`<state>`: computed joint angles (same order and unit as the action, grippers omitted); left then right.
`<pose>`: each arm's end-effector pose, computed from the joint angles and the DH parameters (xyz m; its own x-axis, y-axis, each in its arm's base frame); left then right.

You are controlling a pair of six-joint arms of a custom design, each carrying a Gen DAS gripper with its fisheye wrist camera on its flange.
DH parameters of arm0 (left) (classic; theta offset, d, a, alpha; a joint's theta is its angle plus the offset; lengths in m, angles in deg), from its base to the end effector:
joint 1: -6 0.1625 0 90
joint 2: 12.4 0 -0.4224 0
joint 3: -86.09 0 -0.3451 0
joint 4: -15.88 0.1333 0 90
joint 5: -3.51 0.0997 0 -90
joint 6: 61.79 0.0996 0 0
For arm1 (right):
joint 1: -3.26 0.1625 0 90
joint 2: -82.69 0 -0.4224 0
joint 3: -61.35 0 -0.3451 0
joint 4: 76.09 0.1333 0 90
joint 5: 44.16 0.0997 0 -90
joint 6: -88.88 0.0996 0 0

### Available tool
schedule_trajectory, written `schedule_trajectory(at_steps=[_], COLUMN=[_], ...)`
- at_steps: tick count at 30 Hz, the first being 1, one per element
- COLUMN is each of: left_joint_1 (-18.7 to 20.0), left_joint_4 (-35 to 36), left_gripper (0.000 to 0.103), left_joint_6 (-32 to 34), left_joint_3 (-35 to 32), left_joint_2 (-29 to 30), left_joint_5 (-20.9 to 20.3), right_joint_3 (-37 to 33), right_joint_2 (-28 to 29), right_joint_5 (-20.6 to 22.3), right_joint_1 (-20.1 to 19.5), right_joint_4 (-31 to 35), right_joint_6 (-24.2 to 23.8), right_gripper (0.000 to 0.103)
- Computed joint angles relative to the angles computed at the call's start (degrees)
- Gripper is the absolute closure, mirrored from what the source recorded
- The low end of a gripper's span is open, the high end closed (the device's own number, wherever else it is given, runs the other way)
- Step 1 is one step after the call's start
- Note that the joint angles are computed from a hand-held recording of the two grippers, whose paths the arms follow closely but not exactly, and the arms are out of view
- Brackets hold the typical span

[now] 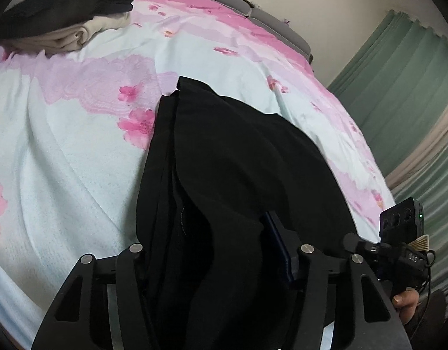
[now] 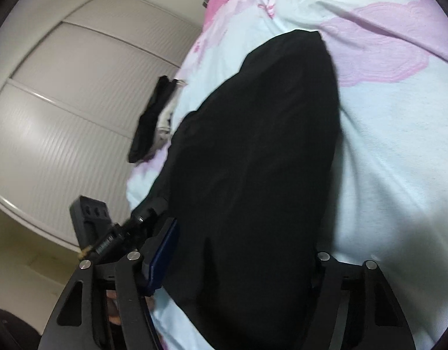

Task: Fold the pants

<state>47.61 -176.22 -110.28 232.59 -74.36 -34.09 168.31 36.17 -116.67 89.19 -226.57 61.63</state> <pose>-0.1169 -0.3876 0.1639 -0.9208 -0.2770 -0.2747 0.0352 0.6423 -0.7656 0.1230 -0.5708 0.0739 -0.8783 -0.3967 -0.2669 -0.3725 0.9177 -0.1382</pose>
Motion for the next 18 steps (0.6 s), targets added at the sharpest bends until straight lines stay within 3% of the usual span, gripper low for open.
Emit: schedule_trajectory(at_steps=[1, 2, 4, 7, 8, 10, 12, 15, 17, 18], left_joint_1=[-0.18, -0.77, -1.75, -0.55, 0.60, 4.70, 6.47, 4.37, 3.10, 2.46], left_joint_4=[0.12, 0.71, -0.42, -1.44, -0.75, -0.46, -3.99, -0.86, -2.71, -3.89], left_gripper=[0.048, 0.049, 0.054, 0.056, 0.056, 0.055, 0.054, 0.055, 0.060, 0.066], left_joint_6=[-0.17, -0.21, 1.32, 5.78, 6.34, 6.48, 5.97, 4.80, 4.38, 5.17], left_joint_3=[-0.03, -0.22, -0.38, -1.94, -2.51, -3.21, -2.33, -2.64, -2.21, -1.90], left_joint_2=[0.02, -0.11, -0.02, 0.84, 1.05, 1.09, 0.81, 0.72, 1.54, 1.58], left_joint_5=[0.54, 1.63, 2.63, 0.39, -0.70, -4.76, -7.79, -4.77, -3.21, -2.94], right_joint_3=[-0.23, -0.69, -0.92, -0.91, -1.15, -2.46, -3.20, -3.33, -2.72, -2.15], right_joint_2=[0.24, 0.84, 1.17, 0.70, 0.92, 2.08, 2.59, 2.94, 2.63, 2.37], right_joint_5=[-0.05, -1.09, -1.41, 0.55, -0.54, -1.64, -1.75, -4.38, -4.99, -5.80], right_joint_1=[-0.02, 0.20, 0.27, 0.46, 0.83, 0.63, 0.42, 1.45, 1.88, 2.52], right_joint_4=[0.44, 0.63, 0.87, 2.05, 2.15, 3.82, 4.73, 4.28, 3.46, 2.47], right_joint_6=[0.05, 0.38, 1.34, 0.07, -0.57, 1.28, 2.91, 3.76, 3.50, 2.69], right_gripper=[0.044, 0.055, 0.061, 0.068, 0.078, 0.080, 0.080, 0.078, 0.079, 0.086])
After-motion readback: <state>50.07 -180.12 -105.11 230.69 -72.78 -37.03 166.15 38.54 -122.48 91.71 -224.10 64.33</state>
